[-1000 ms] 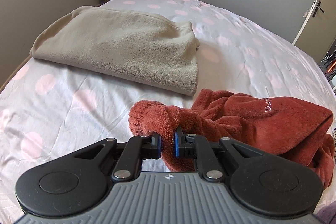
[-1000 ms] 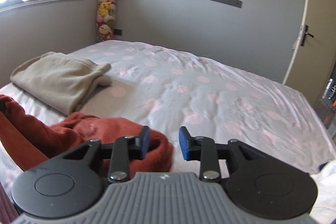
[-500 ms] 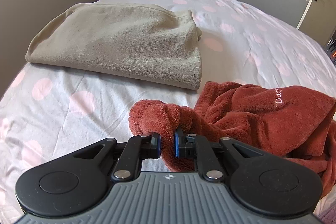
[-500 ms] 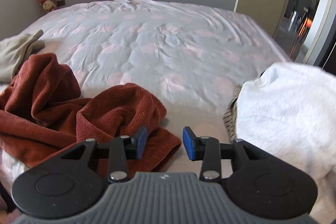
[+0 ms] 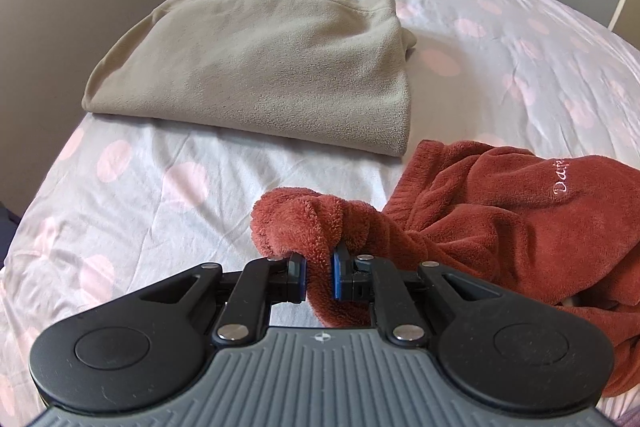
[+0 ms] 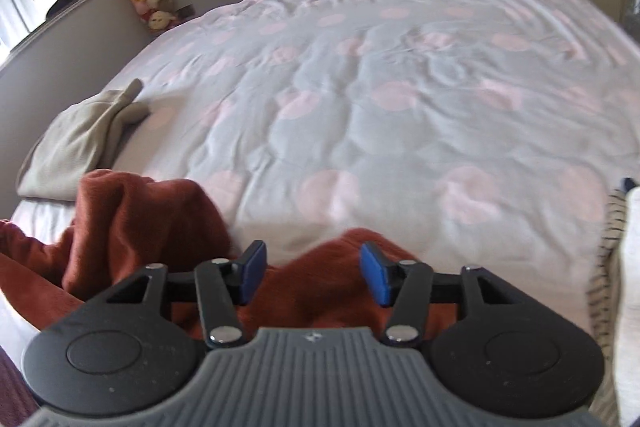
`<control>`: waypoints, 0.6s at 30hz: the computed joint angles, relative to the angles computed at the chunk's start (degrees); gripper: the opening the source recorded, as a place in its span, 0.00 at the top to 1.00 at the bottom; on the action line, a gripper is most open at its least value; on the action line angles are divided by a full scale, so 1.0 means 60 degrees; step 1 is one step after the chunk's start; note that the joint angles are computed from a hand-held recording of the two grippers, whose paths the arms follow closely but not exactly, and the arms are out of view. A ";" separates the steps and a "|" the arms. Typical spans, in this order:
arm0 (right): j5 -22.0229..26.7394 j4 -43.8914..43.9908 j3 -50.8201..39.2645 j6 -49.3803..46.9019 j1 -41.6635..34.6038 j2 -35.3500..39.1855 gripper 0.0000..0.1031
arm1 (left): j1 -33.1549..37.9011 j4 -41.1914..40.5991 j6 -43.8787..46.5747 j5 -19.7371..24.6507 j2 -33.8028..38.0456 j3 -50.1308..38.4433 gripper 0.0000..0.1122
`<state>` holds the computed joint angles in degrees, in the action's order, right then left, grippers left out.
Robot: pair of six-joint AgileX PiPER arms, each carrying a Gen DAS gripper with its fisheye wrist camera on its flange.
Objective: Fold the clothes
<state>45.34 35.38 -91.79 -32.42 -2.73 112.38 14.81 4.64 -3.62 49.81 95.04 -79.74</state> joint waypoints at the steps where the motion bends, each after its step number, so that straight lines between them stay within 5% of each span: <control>1: 0.0239 -0.0183 -0.0347 0.0380 0.0108 0.0263 0.38 | -0.0033 0.0038 -0.0098 0.0058 0.0058 -0.0092 0.91; 8: 0.0416 -0.1094 -0.0285 0.1821 0.0643 0.0836 0.32 | -0.0004 -0.0218 0.0276 0.0041 0.0223 -0.0300 0.91; 10: -0.0029 -0.1523 0.0371 0.2101 0.0761 0.0610 0.52 | 0.0160 -0.0562 0.0781 -0.0011 0.0277 -0.0325 0.91; 11: -0.0304 -0.1786 0.0712 0.2312 0.0770 0.0423 0.86 | 0.0277 -0.0786 0.1062 -0.0003 0.0319 -0.0370 0.91; 12: -0.0473 -0.1705 0.1029 0.2404 0.0636 0.0178 0.93 | 0.0420 -0.1072 0.1383 -0.0008 0.0327 -0.0408 0.91; 18: -0.1418 -0.2008 0.2286 0.3152 -0.0383 -0.2075 0.95 | 0.1266 -0.2577 0.2965 -0.0412 0.0034 -0.0122 0.92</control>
<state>36.83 23.34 -78.08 -13.51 -5.03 99.92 22.41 -10.82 14.17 47.34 95.24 -80.48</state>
